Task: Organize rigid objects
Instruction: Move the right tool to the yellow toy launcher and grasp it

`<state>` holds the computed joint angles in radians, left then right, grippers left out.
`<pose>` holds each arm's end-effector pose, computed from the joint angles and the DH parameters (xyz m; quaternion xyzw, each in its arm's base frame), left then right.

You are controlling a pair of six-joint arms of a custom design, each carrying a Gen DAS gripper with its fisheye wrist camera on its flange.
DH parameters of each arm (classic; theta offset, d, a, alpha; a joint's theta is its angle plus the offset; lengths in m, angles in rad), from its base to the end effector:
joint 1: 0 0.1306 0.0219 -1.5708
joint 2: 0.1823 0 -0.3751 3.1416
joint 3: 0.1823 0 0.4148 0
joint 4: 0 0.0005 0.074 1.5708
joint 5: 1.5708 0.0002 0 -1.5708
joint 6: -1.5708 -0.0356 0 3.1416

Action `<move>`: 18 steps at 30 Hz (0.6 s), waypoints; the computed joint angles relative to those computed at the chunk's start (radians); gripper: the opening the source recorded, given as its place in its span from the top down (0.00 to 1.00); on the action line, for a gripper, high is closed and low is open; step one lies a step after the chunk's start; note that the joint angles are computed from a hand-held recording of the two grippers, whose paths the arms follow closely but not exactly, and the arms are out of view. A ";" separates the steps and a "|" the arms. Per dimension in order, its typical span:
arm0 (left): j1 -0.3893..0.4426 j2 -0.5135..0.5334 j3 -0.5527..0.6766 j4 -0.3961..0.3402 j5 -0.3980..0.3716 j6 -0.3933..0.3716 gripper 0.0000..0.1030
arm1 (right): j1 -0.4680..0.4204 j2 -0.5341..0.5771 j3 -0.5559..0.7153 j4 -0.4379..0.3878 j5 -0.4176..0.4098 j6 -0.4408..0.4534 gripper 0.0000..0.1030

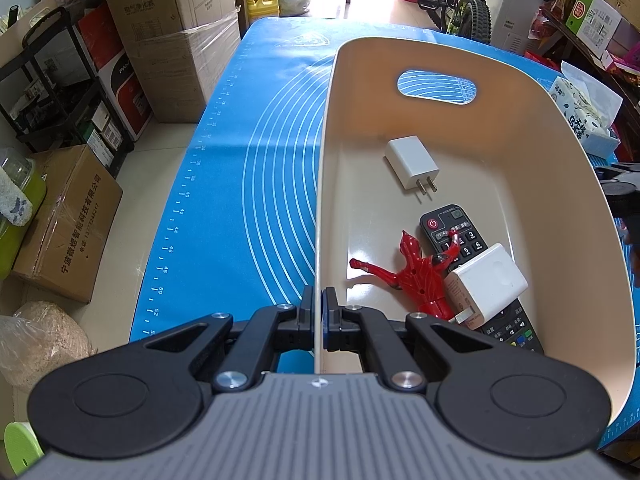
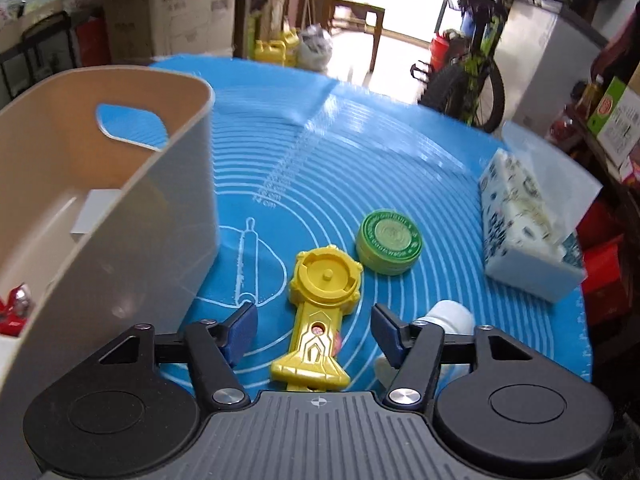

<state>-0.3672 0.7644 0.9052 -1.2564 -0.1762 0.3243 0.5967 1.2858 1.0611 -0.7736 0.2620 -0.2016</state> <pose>0.2458 -0.0884 0.3952 0.0010 0.9706 0.0045 0.2405 0.3747 0.2428 0.3201 -0.1505 0.9398 -0.0067 0.3066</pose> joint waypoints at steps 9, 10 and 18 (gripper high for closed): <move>0.001 0.001 0.004 0.002 0.003 0.001 0.96 | -0.029 0.045 0.031 -0.014 -0.042 -0.049 0.39; 0.001 0.001 0.004 0.002 0.003 0.002 0.96 | -0.035 0.040 0.026 -0.010 -0.063 -0.060 0.48; 0.002 0.001 0.005 0.002 0.006 0.006 0.96 | -0.006 0.008 0.006 -0.026 -0.037 -0.037 0.66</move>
<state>-0.3657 0.7657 0.9105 -1.2545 -0.1702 0.3307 0.5906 1.2939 1.0667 -0.7998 0.2249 -0.2384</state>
